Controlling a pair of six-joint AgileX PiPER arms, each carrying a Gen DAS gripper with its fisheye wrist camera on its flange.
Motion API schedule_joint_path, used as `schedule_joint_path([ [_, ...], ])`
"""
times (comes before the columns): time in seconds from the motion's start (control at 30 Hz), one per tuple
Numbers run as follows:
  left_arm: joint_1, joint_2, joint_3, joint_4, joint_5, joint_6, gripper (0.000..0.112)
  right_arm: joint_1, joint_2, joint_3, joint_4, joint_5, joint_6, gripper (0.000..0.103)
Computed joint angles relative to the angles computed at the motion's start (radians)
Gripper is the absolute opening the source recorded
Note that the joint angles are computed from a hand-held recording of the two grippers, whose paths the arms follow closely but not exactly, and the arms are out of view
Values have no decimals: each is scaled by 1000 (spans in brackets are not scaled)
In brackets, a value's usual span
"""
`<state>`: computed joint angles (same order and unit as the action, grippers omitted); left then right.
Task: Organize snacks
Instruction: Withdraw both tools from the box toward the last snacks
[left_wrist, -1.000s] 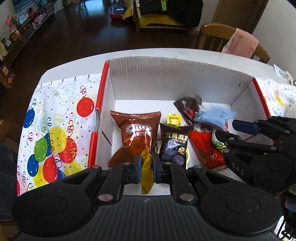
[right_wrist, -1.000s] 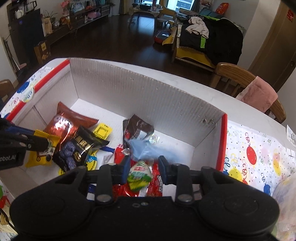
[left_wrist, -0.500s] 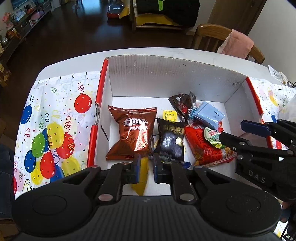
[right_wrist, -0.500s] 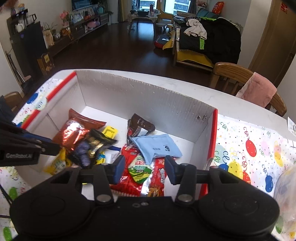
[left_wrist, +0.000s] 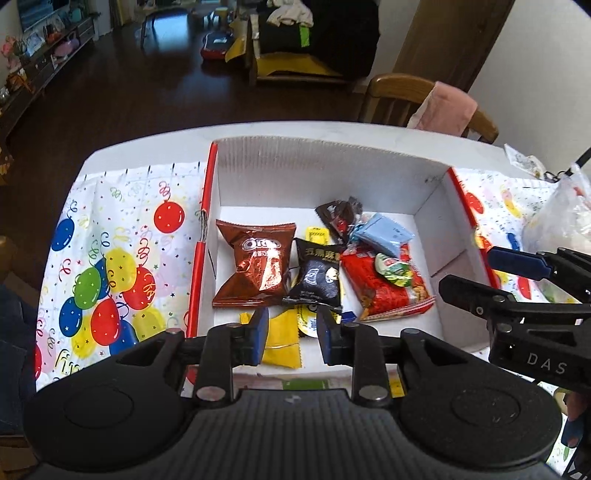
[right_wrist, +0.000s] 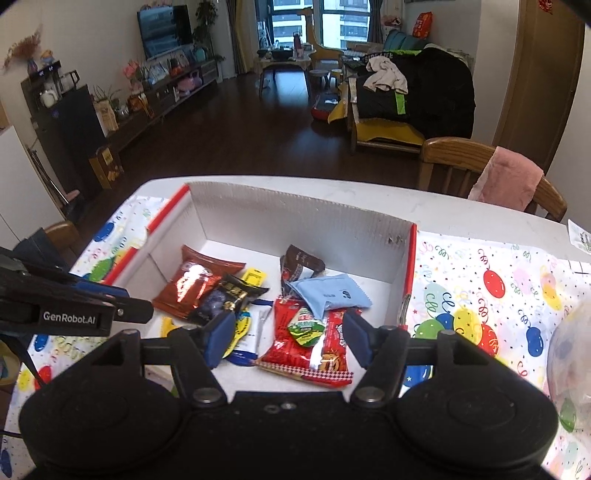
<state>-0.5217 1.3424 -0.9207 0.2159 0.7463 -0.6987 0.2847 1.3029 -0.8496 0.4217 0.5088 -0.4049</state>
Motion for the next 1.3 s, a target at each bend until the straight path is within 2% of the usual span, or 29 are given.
schedule_joint_path([
  [0.23, -89, -112, 29, 83, 33, -88, 30, 1, -107, 37, 17, 39, 31, 72],
  [0.3, -118, -145, 44, 125, 44, -129, 43, 3, -139, 49, 25, 51, 34, 74],
  [0.33, -138, -166, 55, 152, 48, -157, 56, 6, -157, 57, 25, 55, 40, 78],
  [0.37, -158, -191, 68, 180, 51, -185, 64, 9, -175, 65, 25, 58, 46, 80],
  [0.6, -239, -310, 123, 244, 106, -251, 66, 58, -289, 117, -1, 85, 138, 86],
  [0.67, -264, -344, 143, 262, 123, -271, 70, 77, -318, 135, -20, 84, 168, 90],
  [0.73, -286, -376, 163, 276, 140, -287, 71, 105, -353, 157, -61, 73, 224, 100],
  [0.93, -337, -466, 228, 294, 179, -307, 72, 151, -422, 213, -95, 82, 303, 102],
  [1.03, -380, -500, 270, 318, 189, -327, 81, 199, -451, 246, -157, 80, 406, 103],
  [1.13, -381, -522, 310, 282, 172, -277, 81, 279, -476, 284, -248, 79, 547, 103],
  [1.23, -305, -513, 344, 175, 115, -117, 81, 382, -511, 324, -381, 91, 725, 103],
  [1.3, -265, -503, 370, 108, 78, -6, 81, 414, -540, 353, -399, 102, 776, 103],
])
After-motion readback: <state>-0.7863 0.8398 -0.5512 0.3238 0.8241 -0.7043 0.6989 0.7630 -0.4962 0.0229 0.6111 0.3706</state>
